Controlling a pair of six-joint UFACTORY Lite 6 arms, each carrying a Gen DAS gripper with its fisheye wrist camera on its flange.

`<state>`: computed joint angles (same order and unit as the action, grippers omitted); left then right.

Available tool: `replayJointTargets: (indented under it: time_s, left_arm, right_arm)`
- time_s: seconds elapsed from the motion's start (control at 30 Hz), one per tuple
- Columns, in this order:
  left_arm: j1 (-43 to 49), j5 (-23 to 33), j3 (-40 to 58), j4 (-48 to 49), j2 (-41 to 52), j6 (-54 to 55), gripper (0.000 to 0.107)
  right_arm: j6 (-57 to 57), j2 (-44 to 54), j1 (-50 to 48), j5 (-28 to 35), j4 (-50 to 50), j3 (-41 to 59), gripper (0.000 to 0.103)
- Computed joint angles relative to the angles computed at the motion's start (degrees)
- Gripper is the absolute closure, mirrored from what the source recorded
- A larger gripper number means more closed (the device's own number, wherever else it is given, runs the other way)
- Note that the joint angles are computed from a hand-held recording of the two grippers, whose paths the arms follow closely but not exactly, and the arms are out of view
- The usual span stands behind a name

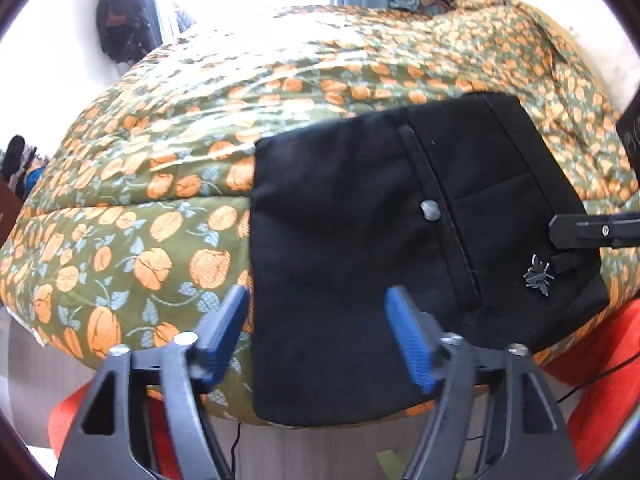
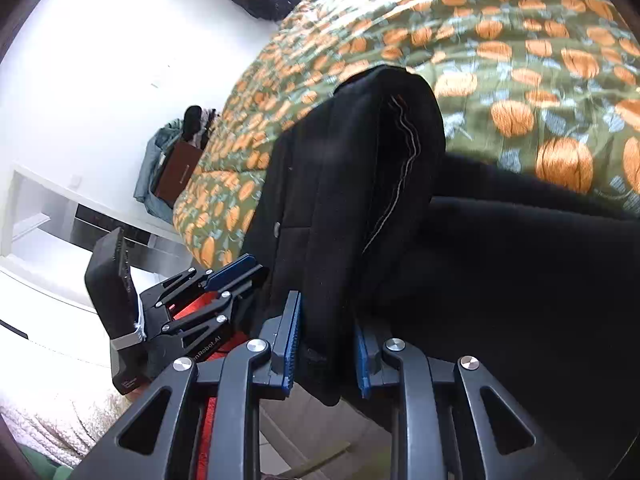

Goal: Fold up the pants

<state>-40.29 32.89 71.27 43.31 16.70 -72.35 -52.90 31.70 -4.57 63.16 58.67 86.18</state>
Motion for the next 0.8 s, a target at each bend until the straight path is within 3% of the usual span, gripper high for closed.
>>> replayJointTargets:
  time_s: [0.27, 0.37, 0.47, 0.6, 0.8]
  left_arm:
    - [-0.11, 2.07, -1.06, 0.09, -6.87, -1.17, 0.020]
    - [-1.20, 2.37, -0.04, -0.07, -5.59, -0.69, 0.020]
    - [-2.30, 2.97, 0.97, -0.44, -3.93, 0.30, 0.020]
    - [-3.83, 4.32, 3.06, -1.60, -1.76, 1.73, 0.020]
    - [-5.27, 6.97, 6.65, -3.79, 2.47, 3.71, 0.020]
  right_arm:
    - [-0.26, -8.86, -13.08, 7.85, 0.64, -2.81, 0.084]
    - [-0.47, -6.74, -21.19, 12.69, -2.61, 1.19, 0.085]
    - [-0.93, -4.18, -27.30, 13.75, -5.32, 2.54, 0.085]
    - [-1.36, -0.13, -32.88, 12.74, -7.86, 3.13, 0.086]
    - [-3.73, 3.94, -33.15, 4.75, -11.42, -1.54, 0.086]
